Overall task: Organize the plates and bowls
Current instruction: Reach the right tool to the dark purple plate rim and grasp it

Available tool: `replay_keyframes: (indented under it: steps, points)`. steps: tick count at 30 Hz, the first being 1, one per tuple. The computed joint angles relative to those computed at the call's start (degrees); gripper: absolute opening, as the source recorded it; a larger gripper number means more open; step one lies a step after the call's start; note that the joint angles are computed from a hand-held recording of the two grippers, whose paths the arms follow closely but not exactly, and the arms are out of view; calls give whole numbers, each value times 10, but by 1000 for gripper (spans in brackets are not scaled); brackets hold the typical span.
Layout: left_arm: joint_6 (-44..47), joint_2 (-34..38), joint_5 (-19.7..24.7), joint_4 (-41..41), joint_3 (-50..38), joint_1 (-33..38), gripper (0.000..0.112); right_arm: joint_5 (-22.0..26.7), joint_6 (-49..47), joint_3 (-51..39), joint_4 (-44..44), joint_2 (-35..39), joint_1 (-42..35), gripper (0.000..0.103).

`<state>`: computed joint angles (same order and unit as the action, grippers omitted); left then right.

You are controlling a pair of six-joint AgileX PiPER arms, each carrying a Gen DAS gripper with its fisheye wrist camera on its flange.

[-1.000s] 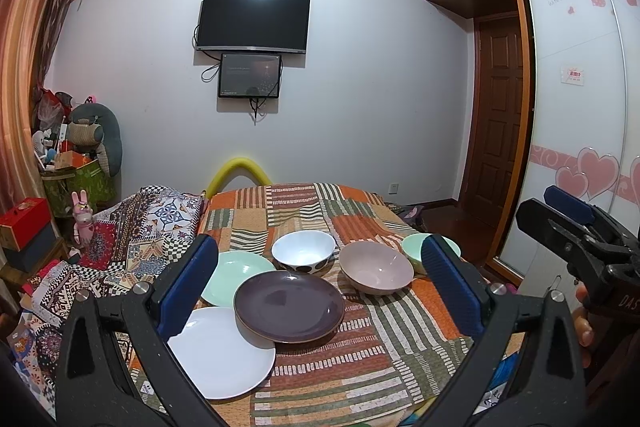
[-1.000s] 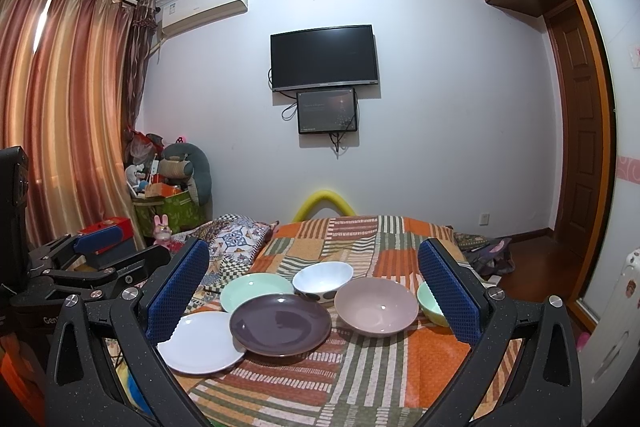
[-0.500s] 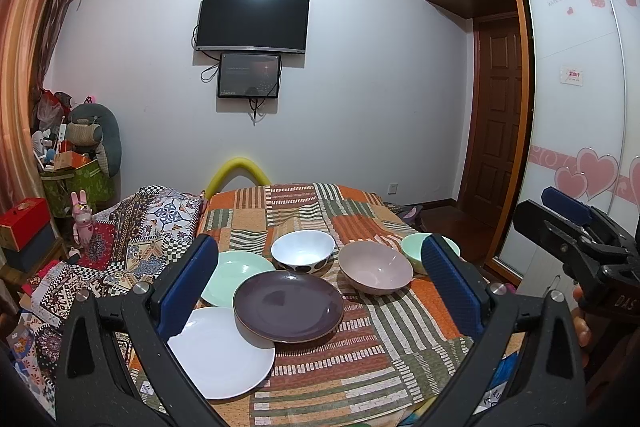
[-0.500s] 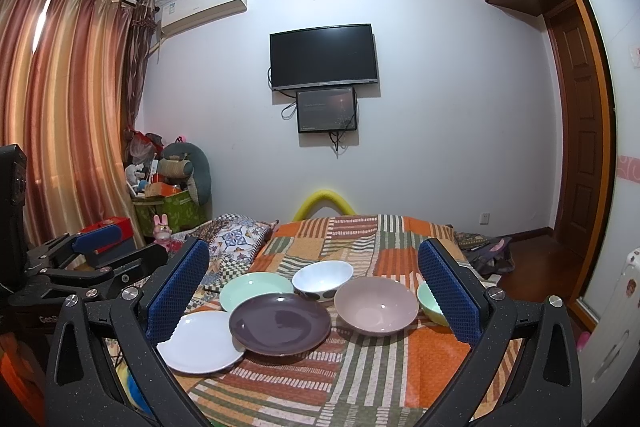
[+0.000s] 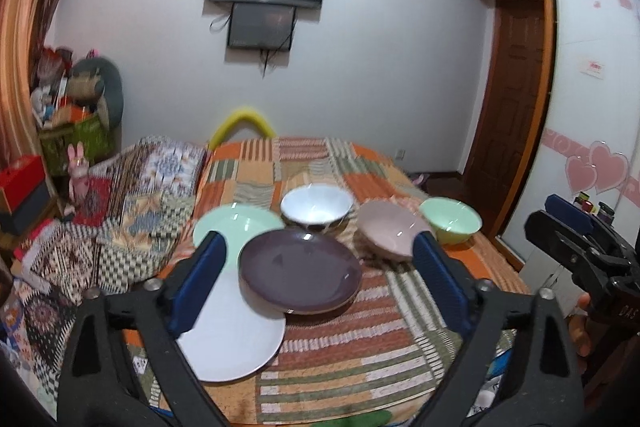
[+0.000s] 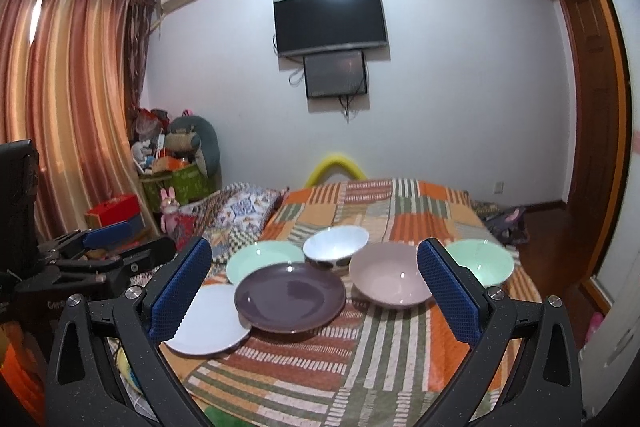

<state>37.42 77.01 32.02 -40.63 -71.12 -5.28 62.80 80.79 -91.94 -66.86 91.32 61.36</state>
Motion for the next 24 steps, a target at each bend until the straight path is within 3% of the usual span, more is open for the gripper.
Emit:
replay_keyframes:
  steps: [4,7,9,14,20,24]
  points:
    - [-14,53,22,9,-24,27,83,-32,-17,8,50,5,-34,91]
    - [-45,94,25,49,-46,32,72,-55,-32,11,91,12,-60,84]
    - [-52,122,33,62,-62,37,62,-72,-51,10,127,17,-81,72]
    - [-74,202,68,97,-133,45,45,-98,-117,-5,222,43,-129,56]
    - [-121,283,80,163,-218,32,44,-111,-197,-44,305,87,-174,49]
    - [-141,349,115,187,-303,30,44,-122,-249,-69,374,117,-207,42]
